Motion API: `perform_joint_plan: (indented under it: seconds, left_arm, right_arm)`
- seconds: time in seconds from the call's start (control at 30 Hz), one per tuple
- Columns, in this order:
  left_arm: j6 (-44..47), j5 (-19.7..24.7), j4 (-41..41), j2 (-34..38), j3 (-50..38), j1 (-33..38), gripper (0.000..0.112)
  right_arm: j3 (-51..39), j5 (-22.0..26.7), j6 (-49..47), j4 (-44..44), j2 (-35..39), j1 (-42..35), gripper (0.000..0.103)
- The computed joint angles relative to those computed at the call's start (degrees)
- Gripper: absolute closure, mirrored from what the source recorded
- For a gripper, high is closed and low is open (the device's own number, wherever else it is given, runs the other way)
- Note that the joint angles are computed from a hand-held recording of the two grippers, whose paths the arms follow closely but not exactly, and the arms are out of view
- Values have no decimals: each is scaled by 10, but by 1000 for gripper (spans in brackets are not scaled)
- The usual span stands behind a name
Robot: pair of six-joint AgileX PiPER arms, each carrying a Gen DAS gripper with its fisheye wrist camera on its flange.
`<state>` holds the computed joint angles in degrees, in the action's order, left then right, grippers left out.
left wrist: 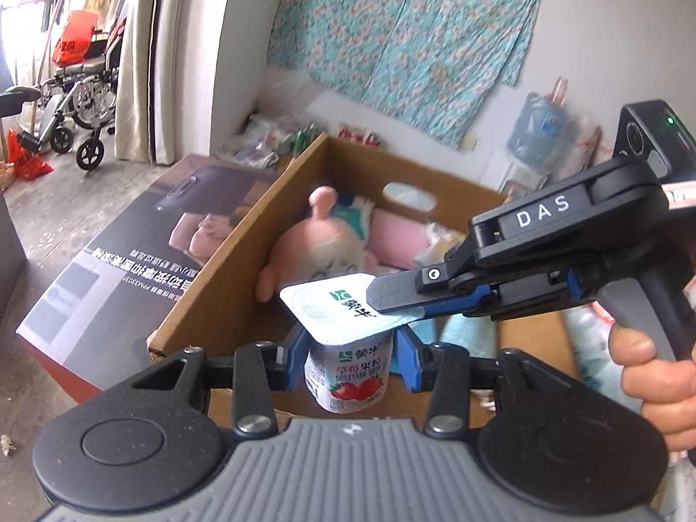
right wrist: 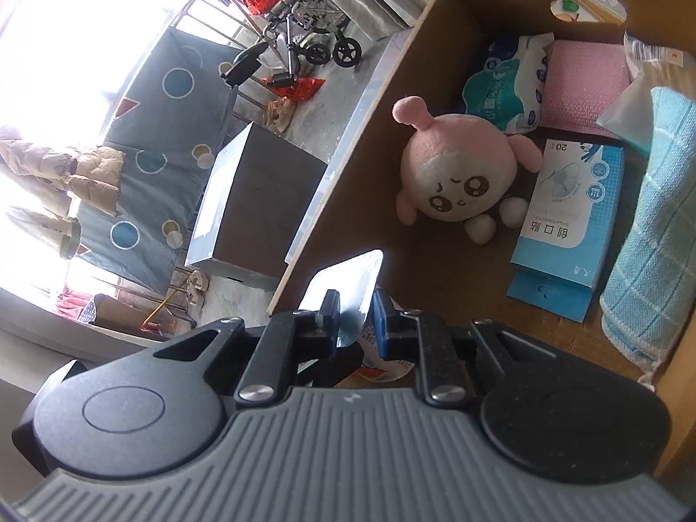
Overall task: Organize soft objects
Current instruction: 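Lift the yogurt cup with the left tool and carry it toward the box, then lower the yogurt cup into the box and open the left tool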
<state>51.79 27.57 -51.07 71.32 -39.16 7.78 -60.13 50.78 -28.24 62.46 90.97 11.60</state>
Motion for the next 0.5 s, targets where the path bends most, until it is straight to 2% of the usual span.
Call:
perform_joint_plan:
  seconds: [0.27,0.4,0.5]
  left_arm:
    - [12,-53,22,54,-13,-18,68]
    - [-3,-60,38,64,-15,-18,63]
    - [45,-60,5,50,-7,-9,61]
  right_arm:
    - [-44,-4,-39,43,102,-1,86]
    - [-74,0,-2,14,156,11,83]
    - [-74,15,-3,37,189,10,84]
